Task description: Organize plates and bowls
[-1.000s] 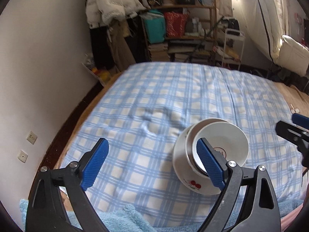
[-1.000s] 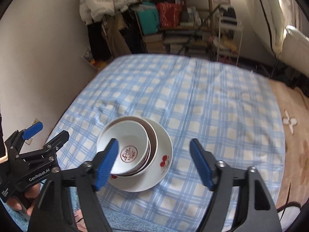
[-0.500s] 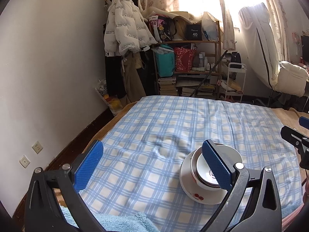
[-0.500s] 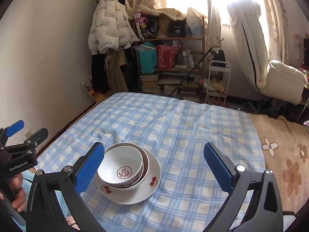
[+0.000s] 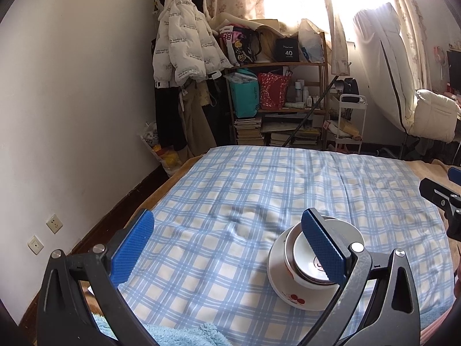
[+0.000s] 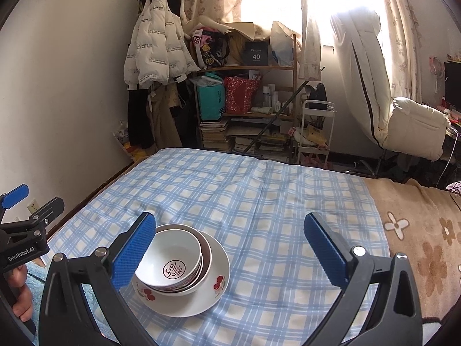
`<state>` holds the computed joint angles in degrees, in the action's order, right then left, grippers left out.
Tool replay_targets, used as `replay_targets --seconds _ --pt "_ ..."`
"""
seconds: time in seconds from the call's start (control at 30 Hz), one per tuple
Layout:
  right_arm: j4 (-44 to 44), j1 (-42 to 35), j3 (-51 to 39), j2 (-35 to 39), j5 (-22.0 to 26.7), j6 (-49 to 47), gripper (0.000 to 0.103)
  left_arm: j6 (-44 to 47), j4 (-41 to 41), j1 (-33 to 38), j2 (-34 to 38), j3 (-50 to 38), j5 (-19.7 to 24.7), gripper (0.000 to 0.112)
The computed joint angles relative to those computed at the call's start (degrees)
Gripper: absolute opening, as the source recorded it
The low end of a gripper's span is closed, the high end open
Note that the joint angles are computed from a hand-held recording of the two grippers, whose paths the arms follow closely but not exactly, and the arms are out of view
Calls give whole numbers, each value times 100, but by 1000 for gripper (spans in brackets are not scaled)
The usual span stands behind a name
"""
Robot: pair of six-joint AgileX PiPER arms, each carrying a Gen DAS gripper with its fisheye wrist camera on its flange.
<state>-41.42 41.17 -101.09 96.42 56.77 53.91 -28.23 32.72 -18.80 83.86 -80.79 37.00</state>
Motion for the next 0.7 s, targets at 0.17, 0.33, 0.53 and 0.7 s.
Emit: replay_targets --seconds 0.17,0.33,0.53,0.7 --pt "-23 -4 -24 39 34 -24 103 -163 263 -117 47 5 69 101" --pt "-49 14 -37 46 49 25 103 -337 508 -190 40 30 125 101" --pt "-41 -35 28 31 -25 50 103 -430 616 -221 77 -14 213 101" --pt "-27 -52 37 22 -35 20 103 -582 788 -273 88 -20 295 101"
